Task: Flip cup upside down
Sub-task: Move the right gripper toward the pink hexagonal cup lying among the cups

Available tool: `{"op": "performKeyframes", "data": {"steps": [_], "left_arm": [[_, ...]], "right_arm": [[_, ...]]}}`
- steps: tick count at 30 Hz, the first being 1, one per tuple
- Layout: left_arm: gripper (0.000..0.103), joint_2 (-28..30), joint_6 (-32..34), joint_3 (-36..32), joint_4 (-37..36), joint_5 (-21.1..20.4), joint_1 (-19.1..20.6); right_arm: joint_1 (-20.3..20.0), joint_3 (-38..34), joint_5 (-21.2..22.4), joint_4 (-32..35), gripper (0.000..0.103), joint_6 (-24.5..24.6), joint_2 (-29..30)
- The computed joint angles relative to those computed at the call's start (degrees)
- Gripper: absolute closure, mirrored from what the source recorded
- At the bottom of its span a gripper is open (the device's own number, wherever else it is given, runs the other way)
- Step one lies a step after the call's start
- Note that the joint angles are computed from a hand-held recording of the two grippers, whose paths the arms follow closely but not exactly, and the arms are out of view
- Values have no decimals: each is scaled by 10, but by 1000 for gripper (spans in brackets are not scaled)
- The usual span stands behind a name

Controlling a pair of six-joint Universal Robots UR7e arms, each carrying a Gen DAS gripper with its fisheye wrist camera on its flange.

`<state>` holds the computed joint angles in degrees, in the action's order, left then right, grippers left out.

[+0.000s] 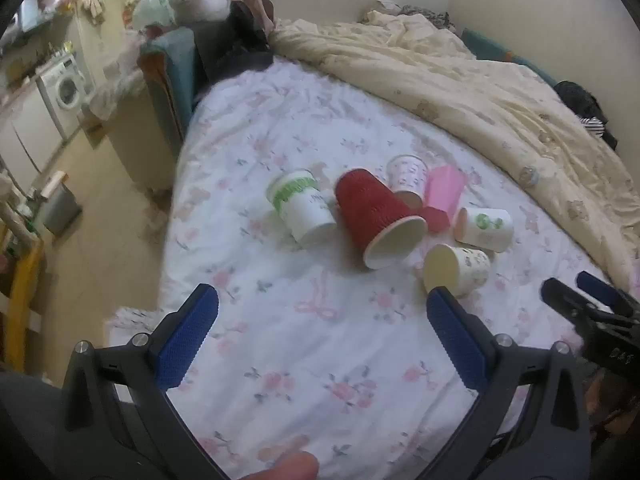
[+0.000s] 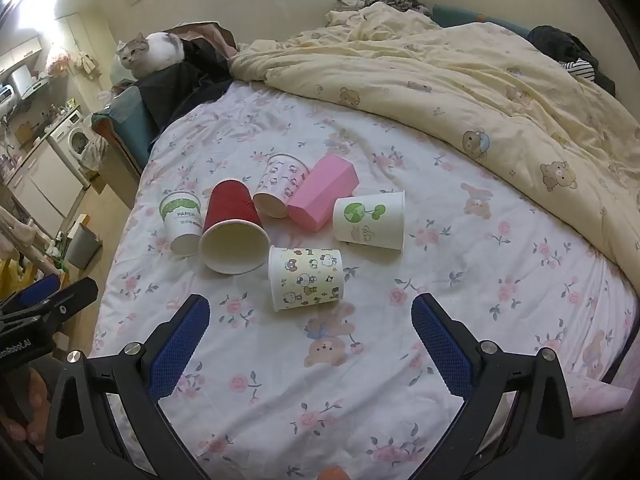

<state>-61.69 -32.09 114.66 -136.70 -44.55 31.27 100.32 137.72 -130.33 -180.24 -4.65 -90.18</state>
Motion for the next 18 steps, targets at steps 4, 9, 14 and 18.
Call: {"op": "performKeyframes", "data": {"steps": [4,9,14,18], "left_arm": [[0,11,2,-33,20,-17,15],[0,30,35,-61,6,-33,27],[0,81,58,-131,26,-41,47],[0,108,65,-174,42,-60,64]], "right_arm": [[-4,-19,4,28,0,13,-6],[-16,-57,14,59,0,19,-3],[-36,-100,31,88,0,14,12],[-56,-132,32,108,0,7,30]]}}
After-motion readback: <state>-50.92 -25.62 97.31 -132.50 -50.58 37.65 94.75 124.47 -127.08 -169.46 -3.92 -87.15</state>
